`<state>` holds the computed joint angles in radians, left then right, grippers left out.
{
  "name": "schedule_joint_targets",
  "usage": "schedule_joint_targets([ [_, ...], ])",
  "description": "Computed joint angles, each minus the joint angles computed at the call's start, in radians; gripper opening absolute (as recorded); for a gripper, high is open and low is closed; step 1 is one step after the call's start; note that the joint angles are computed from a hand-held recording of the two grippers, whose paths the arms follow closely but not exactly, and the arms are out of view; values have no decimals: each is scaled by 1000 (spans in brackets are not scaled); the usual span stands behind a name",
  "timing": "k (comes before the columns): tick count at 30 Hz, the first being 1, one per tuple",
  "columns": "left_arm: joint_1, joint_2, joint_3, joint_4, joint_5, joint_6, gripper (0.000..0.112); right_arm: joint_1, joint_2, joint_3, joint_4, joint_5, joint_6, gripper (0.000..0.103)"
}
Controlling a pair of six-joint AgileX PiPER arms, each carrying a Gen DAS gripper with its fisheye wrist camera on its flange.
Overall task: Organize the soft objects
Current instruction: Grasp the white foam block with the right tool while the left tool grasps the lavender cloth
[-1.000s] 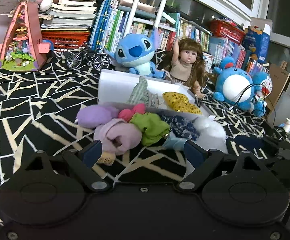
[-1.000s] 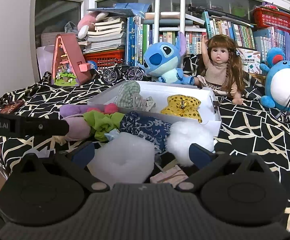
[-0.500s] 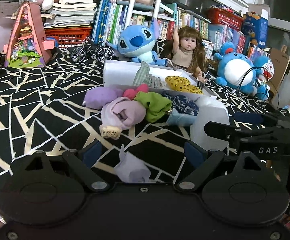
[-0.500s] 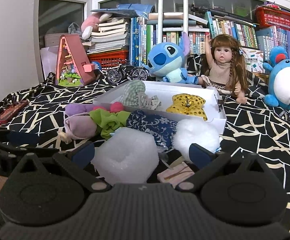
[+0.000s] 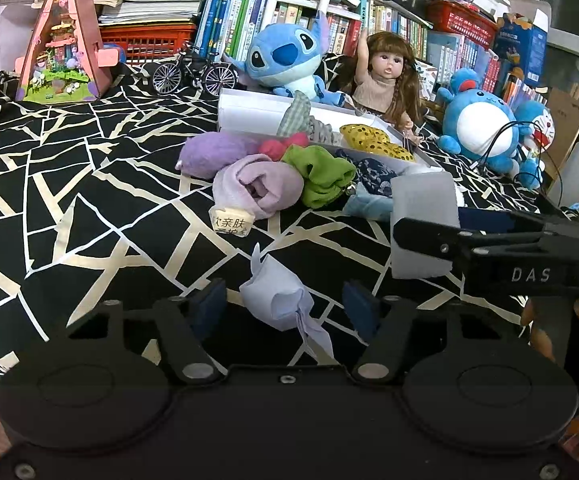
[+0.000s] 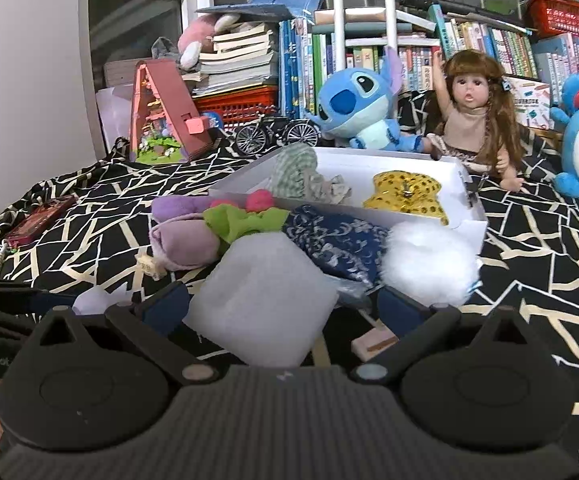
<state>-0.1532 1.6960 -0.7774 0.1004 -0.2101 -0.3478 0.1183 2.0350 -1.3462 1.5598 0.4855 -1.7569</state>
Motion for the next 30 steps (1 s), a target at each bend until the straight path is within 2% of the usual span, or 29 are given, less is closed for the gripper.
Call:
schedule_joint_targets([
  [5,2,6,-10,17,6,-20,52,10,14,-18,-44,10,51,103],
  [10,2,9,-14,8,5,-13,49,16,42,-63,-125,30,178,103],
  [13,5,16,-21,13,3,-22,48,14,60,-95,-180,56,274,103],
  [18,11,29,-29,26,-4,-39,35,6,98,-177,-297,118,490,102],
  [20,11,30,-29,29,-5,-43,35,8,112,-211,-347,132,579,101],
  [23,16,35,-35,68,-8,-84,35,5,135,-262,-391,175,680,96],
  [25,14,35,-35,61,-11,-75,35,4,147,-290,-414,199,724,86],
  [28,17,30,-30,73,-20,-86,35,8,147,-297,-422,209,742,75],
  [30,21,24,-28,84,-26,-97,34,13,138,-289,-425,203,734,73],
])
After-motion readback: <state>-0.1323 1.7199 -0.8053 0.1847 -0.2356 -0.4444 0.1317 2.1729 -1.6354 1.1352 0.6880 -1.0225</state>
